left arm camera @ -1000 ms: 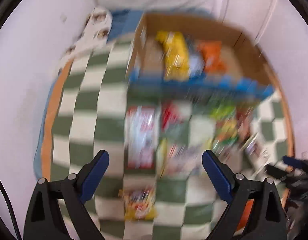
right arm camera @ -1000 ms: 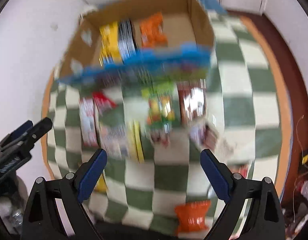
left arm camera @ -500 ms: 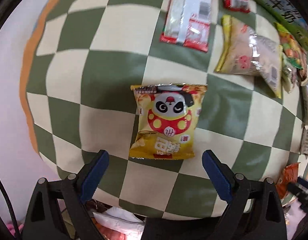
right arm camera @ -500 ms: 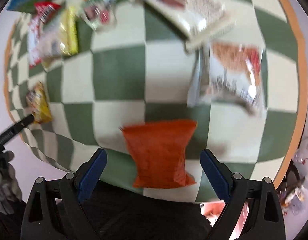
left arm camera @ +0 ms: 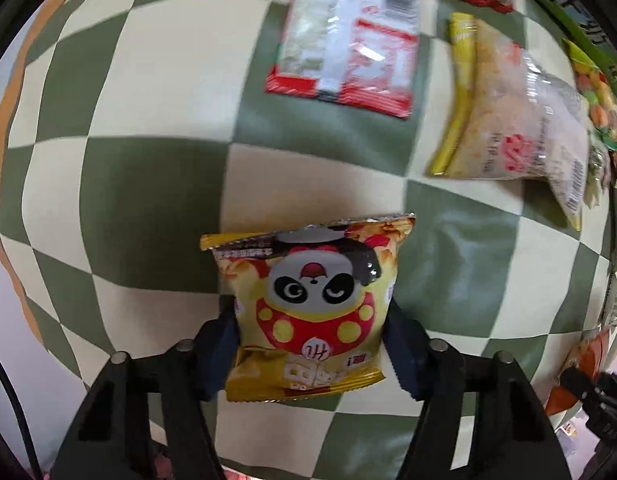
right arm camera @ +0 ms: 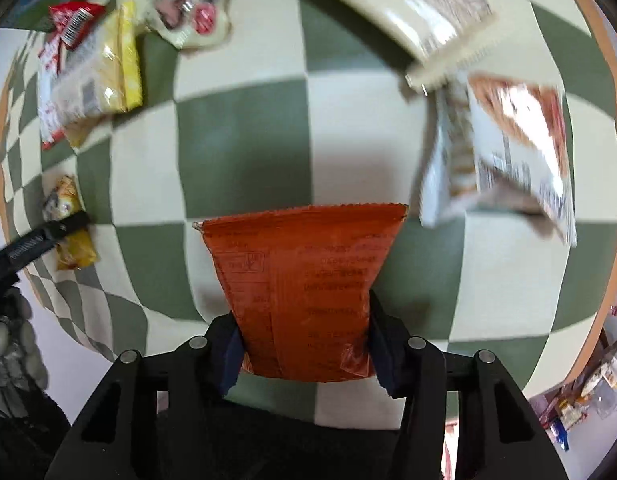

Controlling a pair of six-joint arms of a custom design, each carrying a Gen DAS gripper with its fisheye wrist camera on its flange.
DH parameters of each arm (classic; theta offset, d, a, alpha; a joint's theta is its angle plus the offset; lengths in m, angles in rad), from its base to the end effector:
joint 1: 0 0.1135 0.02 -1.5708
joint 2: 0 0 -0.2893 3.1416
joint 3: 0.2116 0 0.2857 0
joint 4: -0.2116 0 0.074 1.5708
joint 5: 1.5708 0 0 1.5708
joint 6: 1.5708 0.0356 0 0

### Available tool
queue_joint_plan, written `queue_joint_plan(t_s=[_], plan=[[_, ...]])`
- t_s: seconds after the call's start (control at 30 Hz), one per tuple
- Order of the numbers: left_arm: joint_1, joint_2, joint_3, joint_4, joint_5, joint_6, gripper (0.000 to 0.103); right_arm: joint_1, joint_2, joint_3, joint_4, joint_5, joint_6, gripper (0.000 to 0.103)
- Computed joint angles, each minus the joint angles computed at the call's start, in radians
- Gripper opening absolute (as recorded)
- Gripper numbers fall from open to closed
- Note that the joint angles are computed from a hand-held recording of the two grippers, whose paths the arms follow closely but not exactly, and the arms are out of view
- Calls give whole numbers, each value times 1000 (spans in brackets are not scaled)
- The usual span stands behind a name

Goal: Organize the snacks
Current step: 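Grasp the panda-print yellow bag with the left tool while the right tool grasps another orange packet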

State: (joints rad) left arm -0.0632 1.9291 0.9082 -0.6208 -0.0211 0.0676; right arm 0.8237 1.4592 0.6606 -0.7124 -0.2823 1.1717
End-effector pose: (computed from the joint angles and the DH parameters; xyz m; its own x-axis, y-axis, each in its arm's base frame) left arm 0.3103 -0.0189 0.0683 -0.9889 0.1303 0.0721 0.1317 0.9912 0.0162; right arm 0.1505 0.1770 0.1348 -0.9232 0.3055 0.2330 0.3468 0.9236 0.1631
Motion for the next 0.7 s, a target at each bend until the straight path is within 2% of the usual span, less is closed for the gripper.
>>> queue_joint_plan(t_s=[0.1,0.27,0.37,0.5,0.7], plan=[[-54,-11,8,-23,41,-22,58,-10,37,23,9,7,-24,55],[-181,-3,-20,0,69,-70,58,-33,57,27,21,-9,-50,55],[-211,43,-6,9,61,-88,61,-55,50,11,38,-34,-58,56],[-215,99,24,32,26,-67,62,-160,31,-20,24,-51,-153,58],[-261,113,35,45,16,-116,63,-198,9,-50,41,-65,-161,64]])
